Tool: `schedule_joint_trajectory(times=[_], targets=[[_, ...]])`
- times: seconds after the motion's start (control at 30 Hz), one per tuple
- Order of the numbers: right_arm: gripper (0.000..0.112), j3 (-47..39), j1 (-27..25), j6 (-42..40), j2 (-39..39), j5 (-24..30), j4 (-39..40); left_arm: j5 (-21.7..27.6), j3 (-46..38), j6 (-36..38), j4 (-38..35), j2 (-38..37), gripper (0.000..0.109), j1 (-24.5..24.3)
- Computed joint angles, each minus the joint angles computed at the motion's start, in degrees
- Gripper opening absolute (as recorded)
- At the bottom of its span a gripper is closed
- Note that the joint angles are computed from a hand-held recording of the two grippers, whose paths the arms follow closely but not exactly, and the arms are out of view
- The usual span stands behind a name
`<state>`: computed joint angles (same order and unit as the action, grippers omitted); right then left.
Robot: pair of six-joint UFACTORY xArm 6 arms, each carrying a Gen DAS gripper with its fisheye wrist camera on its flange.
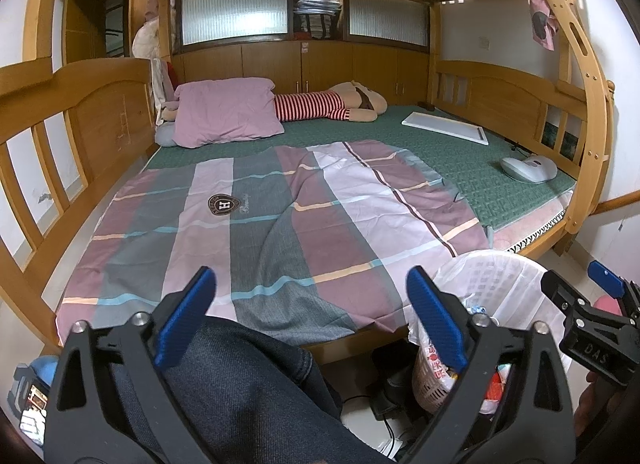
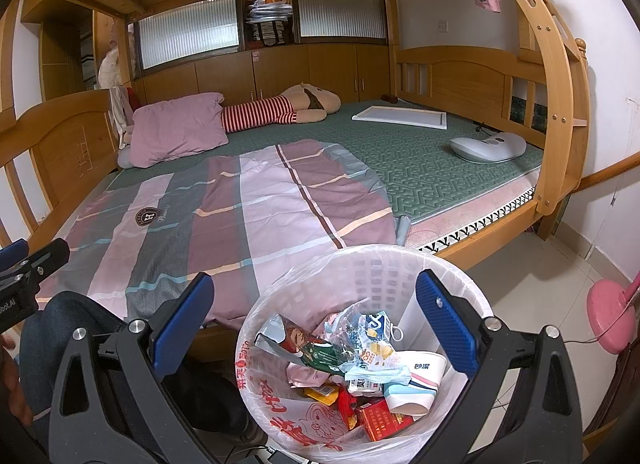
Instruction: Collect trash
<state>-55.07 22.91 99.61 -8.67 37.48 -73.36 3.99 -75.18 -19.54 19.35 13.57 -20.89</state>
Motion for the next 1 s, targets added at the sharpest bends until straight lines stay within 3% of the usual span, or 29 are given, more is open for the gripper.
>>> schedule_joint_trajectory(times=[0.2, 0.4, 0.7, 1.0], targets=[[0.099, -0.08, 0.12, 0.11, 0.08, 0.15, 0.06, 0.42, 0.16, 1.22, 0.10, 0.02, 0.100, 0.15], [0.099, 0.05, 0.06, -0.06, 0.06, 0.00, 0.14, 1.67, -0.74, 6.70, -6.02, 0.91, 0.100, -0.28], [0.099, 0.16, -0.01, 0.01, 0.08, -0.08, 0.07, 1.14, -0.98, 1.80, -1.22, 1.05, 0.100, 0.12], [0.099, -0.45, -0.09, 1.82, 1.08, -1.18, -1.45, 3.83, -3.34, 15.12, -16.17, 2.54, 0.100, -0.34]])
